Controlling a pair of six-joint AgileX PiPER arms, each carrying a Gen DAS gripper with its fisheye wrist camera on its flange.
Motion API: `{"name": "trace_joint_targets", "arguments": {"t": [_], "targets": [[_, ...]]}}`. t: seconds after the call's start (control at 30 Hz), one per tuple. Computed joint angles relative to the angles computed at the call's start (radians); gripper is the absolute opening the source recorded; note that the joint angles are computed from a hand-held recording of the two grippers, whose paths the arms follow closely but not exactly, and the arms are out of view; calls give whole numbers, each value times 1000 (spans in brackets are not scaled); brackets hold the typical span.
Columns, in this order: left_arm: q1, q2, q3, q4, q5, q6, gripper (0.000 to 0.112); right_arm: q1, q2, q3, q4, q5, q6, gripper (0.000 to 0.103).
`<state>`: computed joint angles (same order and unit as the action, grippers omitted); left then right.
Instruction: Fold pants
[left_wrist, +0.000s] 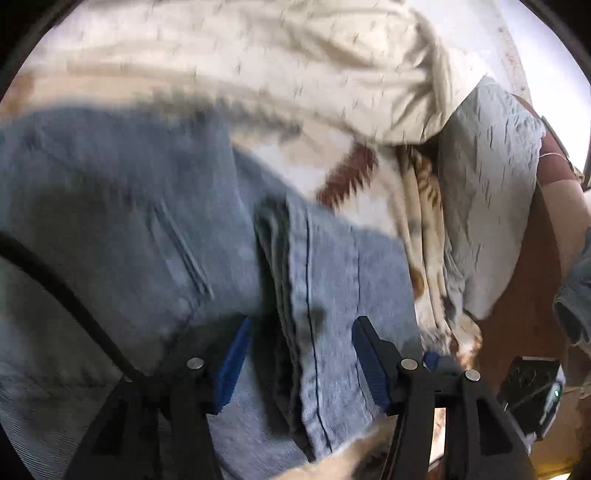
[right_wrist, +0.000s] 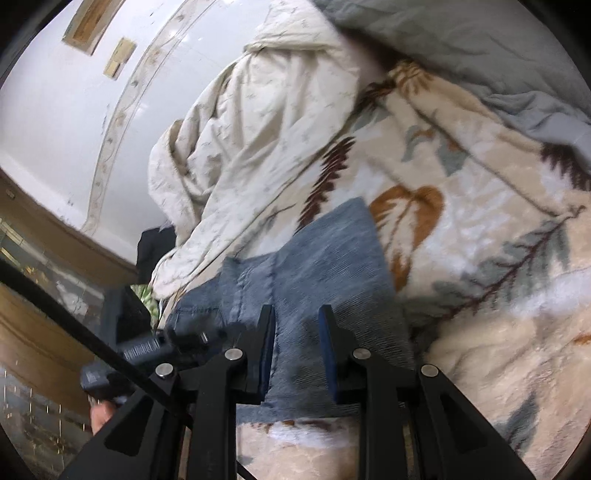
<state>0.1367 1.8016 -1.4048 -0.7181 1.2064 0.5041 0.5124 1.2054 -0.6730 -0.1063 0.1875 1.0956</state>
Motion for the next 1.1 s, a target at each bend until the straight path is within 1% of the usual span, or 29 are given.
{"name": "trace_joint_targets", "arguments": {"t": [0.03, 0.07, 0.1, 0.13, 0.17, 0.2, 0.23, 0.3, 0.33, 0.4, 0.47, 0.5, 0.57, 0.63, 0.73, 0.8, 0.83, 0.9, 0.93, 1.0, 1.1], "targets": [[-13, -6, -8, 14, -34, -11, 64, 11, 15, -8, 26, 0, -36, 24], [-27, -7, -13, 17, -64, -16, 64, 19, 36, -20, 83, 3, -105, 24], [-43, -3, -17, 1, -90, -1, 64, 30, 53, -29, 106, 7, -135, 24], [-46, 8, -28, 3, -99, 13, 64, 36, 69, -39, 138, 10, -173, 24], [-83, 12, -31, 46, -145, -14, 64, 41, 82, -45, 162, 13, -200, 24], [-131, 2, -11, 128, -232, -59, 62, 47, 99, -57, 171, 22, -216, 24], [-172, -1, -4, 219, -290, -118, 62, 59, 121, -77, 141, 53, -194, 24], [-217, 6, 14, 325, -353, -182, 62, 72, 151, -101, 101, 101, -159, 24], [-226, 11, 24, 349, -371, -199, 61, 71, 176, -112, 135, 124, -195, 24], [-242, 1, 69, 374, -436, -197, 63, 65, 200, -121, 184, 144, -250, 24], [-269, -18, 116, 422, -504, -213, 63, 70, 216, -124, 164, 148, -244, 24], [-283, -23, 123, 456, -519, -234, 63, 72, 222, -128, 151, 152, -235, 24], [-289, -26, 113, 471, -505, -260, 63, 93, 235, -142, 69, 170, -165, 24], [-263, -55, 114, 432, -480, -227, 63, 121, 244, -174, -22, 218, -96, 24], [-159, -163, 163, 369, -452, -114, 63, 136, 228, -184, -83, 244, -38, 24], [-56, -242, 208, 330, -444, -10, 63, 157, 210, -191, -165, 263, 40, 24], [-9, -271, 226, 324, -439, 35, 64, 179, 197, -197, -237, 269, 106, 24], [96, -321, 264, 323, -436, 130, 64, 208, 189, -208, -306, 269, 169, 31], [172, -348, 294, 307, -447, 204, 64, 227, 195, -222, -338, 271, 199, 32], [308, -368, 331, 276, -465, 323, 64, 269, 226, -263, -407, 295, 259, 32], [434, -343, 351, 241, -482, 416, 64, 324, 296, -351, -451, 382, 276, 32]]}}
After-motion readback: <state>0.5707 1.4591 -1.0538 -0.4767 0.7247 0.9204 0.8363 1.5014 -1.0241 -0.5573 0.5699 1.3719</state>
